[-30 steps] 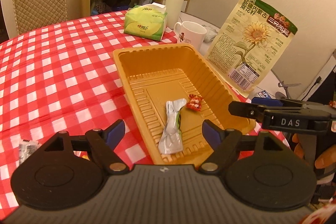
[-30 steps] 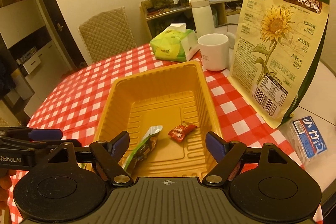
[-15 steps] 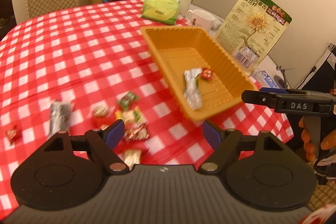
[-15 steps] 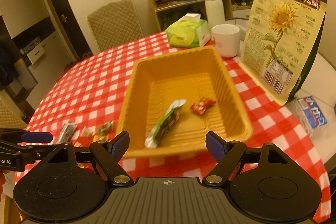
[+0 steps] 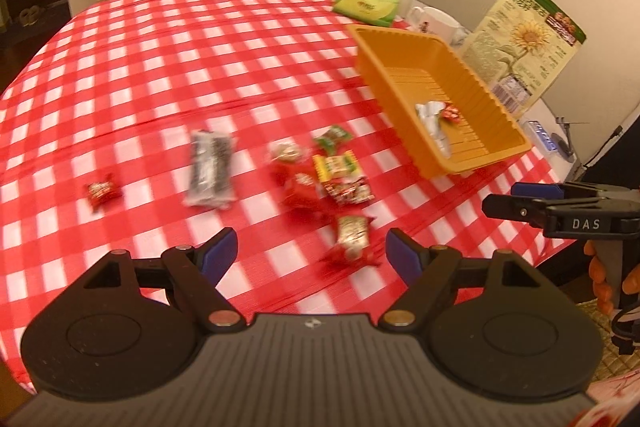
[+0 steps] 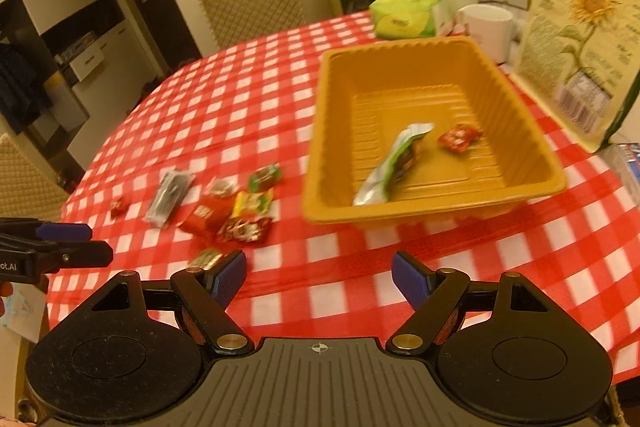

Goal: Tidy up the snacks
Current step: 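Move the right gripper back and grasp the gold-and-red candy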

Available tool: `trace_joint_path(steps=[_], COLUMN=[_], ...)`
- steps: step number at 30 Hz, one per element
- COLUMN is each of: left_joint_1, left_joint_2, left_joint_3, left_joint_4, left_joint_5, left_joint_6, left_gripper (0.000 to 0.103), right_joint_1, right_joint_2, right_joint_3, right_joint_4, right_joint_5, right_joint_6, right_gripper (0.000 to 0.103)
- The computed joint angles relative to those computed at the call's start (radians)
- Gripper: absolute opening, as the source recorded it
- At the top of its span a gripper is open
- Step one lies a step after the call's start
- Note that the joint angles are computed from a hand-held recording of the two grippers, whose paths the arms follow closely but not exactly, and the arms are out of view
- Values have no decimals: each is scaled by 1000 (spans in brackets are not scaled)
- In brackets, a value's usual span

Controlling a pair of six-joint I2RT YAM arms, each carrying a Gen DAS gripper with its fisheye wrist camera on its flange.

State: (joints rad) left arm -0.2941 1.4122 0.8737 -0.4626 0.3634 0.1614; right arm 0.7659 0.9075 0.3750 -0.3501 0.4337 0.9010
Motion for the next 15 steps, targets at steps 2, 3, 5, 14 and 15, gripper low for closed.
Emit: trace_joint_path(steps=[2,3,5,14,15], left_joint_1=[37,56,89,214,224], left_joint_2=[1,2,5,45,50], left_joint_3=[-2,-3,-2,10,12], left_joint_4=[-11,-16,-26,-46,-47], left_joint_5=[11,18,28,73,75], left_joint_6=[22,35,58,149,156], left_gripper=[79,79,79,79,79], right_joint_1=[20,31,46,79,79], right_joint_2=[61,90,147,404,437], right_joint_3=[18,27,47,156,172], right_joint_4=[33,50,83,215,229], right_joint_5=[2,4,4,-16,-19], right_joint_6=[13,21,30,42,42], right_gripper=[79,79,79,79,79])
